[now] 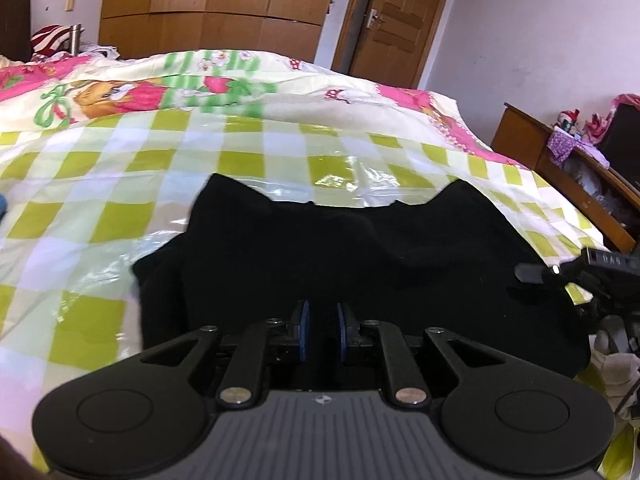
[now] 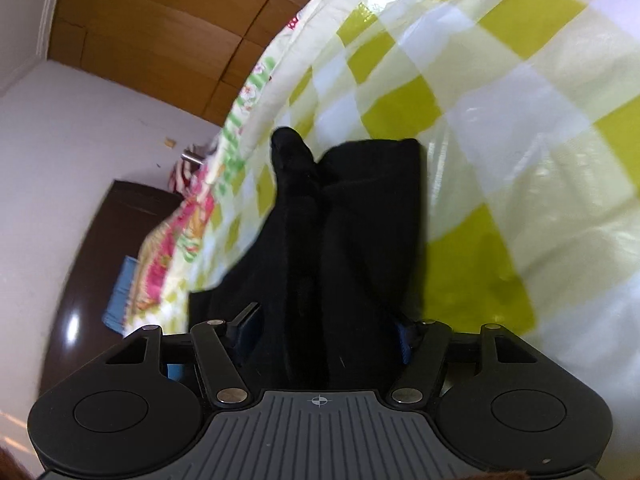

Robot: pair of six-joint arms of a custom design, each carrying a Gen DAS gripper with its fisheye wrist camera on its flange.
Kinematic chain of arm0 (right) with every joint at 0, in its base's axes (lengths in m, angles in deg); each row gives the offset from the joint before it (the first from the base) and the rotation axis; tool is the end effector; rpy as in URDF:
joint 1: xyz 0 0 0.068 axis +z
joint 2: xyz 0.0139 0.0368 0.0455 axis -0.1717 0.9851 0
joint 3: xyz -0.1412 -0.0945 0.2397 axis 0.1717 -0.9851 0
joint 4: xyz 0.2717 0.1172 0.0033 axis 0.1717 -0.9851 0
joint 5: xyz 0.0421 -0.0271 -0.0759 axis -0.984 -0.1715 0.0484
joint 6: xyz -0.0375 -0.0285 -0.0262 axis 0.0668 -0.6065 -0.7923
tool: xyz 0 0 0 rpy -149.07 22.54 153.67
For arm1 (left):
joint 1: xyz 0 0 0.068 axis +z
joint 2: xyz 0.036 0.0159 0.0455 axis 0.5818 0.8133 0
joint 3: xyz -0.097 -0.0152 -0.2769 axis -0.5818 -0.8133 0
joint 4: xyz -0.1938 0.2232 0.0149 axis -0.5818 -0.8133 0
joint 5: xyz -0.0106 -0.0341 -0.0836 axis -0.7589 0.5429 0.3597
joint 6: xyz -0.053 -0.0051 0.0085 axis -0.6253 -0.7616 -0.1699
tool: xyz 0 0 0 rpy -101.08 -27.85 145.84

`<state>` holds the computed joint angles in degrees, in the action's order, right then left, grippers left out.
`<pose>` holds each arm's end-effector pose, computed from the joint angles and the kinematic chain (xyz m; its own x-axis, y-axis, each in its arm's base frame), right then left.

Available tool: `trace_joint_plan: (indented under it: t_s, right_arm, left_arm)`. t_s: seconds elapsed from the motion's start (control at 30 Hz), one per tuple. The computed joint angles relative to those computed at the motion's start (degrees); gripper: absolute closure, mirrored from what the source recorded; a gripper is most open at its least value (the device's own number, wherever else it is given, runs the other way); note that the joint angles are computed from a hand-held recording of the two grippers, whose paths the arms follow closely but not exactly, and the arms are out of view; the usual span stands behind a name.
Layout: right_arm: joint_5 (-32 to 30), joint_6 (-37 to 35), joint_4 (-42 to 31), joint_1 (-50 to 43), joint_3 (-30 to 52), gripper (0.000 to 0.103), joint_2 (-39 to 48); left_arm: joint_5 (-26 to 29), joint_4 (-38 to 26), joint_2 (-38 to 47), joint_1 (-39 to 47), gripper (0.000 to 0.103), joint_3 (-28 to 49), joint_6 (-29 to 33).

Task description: Fold small clothes

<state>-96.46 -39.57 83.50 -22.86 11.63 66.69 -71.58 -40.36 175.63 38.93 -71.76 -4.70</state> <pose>0.3831 -0.0571 0.0337 -0.8930 0.2418 -0.3796 -0.1854 0.5709 0.7998 0.2505 0.0097 0.0554 -0.6231 -0.2358 -0.7458 -0.0774 0.9674 -0.2412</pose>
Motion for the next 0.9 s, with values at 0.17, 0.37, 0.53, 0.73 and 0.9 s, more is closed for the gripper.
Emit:
trace_joint_plan:
  t_s: [0.17, 0.37, 0.53, 0.73, 0.9]
  right_arm:
    - [2.61, 1.29, 2.56, 0.51, -3.77, 0.074, -3.75]
    - [0.19, -0.3, 0.29, -3.63, -8.04, 0.078, -7.99]
    - [2.95, -0.39, -1.86, -5.74, -9.24, 0.078, -11.44]
    - [7.06, 1.0, 1.0, -4.42, -12.88, 0.078, -17.84]
    - [12.42, 3.22, 2.87, 0.61, -16.09, 0.078, -25.42]
  left_arm:
    - [-4.3, -4.55, 3.94, -4.03, 0.074, 4.34, 1.34]
    - [-8.22, -7.87, 3.43, -10.0, 0.074, 4.91, 0.27]
    - [-11.57, -10.51, 2.39, -15.6, 0.074, 5.32, 0.55]
    - [-11.22, -11.46, 1.83, -16.14, 0.073, 5.3, -0.77]
    - [-8.64, -9.86, 1.66, -14.35, 0.073, 3.99, -1.63]
